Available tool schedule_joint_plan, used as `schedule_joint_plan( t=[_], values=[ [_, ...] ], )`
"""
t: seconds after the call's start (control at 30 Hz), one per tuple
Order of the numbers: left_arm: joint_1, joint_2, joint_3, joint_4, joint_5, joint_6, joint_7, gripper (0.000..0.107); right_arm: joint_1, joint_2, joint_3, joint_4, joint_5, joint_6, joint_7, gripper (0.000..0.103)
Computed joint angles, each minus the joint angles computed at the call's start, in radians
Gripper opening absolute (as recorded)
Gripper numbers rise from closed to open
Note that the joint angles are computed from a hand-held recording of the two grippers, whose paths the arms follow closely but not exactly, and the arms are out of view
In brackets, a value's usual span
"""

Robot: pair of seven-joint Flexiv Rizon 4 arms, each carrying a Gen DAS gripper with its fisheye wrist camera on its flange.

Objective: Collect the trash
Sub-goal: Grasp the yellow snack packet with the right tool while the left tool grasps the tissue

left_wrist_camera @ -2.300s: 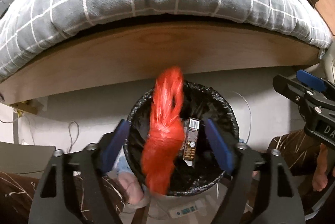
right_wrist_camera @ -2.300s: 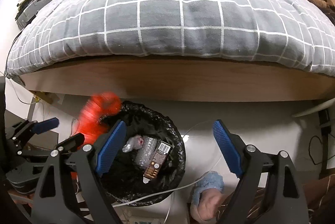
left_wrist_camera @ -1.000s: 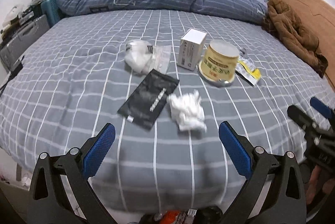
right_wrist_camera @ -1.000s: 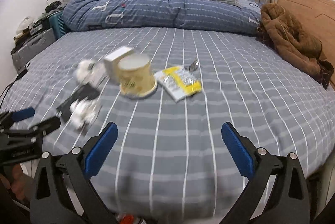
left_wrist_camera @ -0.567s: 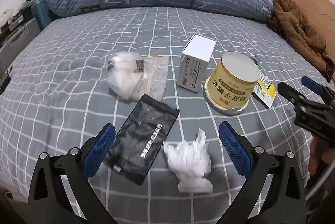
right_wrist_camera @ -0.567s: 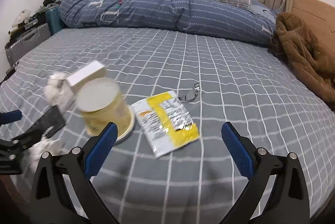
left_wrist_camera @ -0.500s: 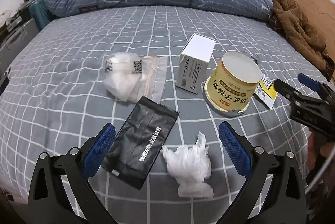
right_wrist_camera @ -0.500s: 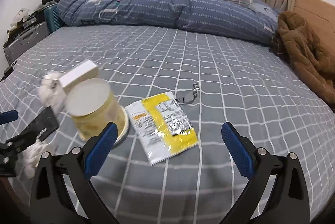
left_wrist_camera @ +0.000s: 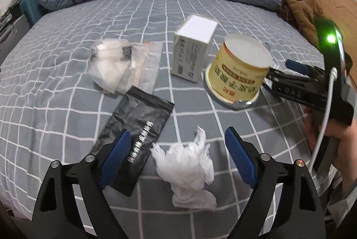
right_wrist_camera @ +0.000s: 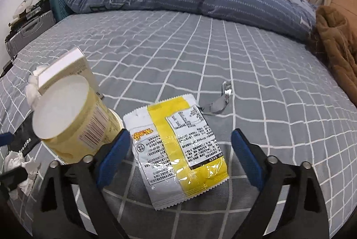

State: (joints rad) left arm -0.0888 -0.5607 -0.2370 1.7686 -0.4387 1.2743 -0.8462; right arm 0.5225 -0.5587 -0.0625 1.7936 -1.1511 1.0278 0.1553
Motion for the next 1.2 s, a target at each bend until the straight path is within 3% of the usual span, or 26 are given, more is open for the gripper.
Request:
schedule_joint_plan(
  t=[0.4, 0.57, 0.67, 0.9, 1.2],
  values=[
    [-0.027, -0.002, 0.024, 0.024, 0.046, -0.027, -0.005, 0.046, -0.003, -0.011, 0.002, 0.003, 0.053, 0.026, -0.033, 0.054],
    [-0.026, 0.002, 0.021, 0.028, 0.049, -0.025, -0.008, 0.028, -0.004, -0.011, 0.006, 0.007, 0.09, 0.033, -0.046, 0.048],
    [-0.027, 0.007, 0.022, 0.033, 0.053, -0.025, -0.006, 0.022, -0.003, -0.012, 0.004, 0.009, 0.105, 0.049, -0.046, 0.037],
    [-0.023, 0.017, 0.011, 0.04, 0.041, -0.029, 0.004, 0.016, 0.018, -0.006, -0.005, 0.005, 0.115, 0.028, -0.061, 0.01],
    [-0.018, 0.015, 0.001, 0.019, 0.014, -0.024, 0.014, 0.016, 0.023, 0.021, 0.0, 0.021, 0.084, 0.001, -0.012, 0.008]
  ],
)
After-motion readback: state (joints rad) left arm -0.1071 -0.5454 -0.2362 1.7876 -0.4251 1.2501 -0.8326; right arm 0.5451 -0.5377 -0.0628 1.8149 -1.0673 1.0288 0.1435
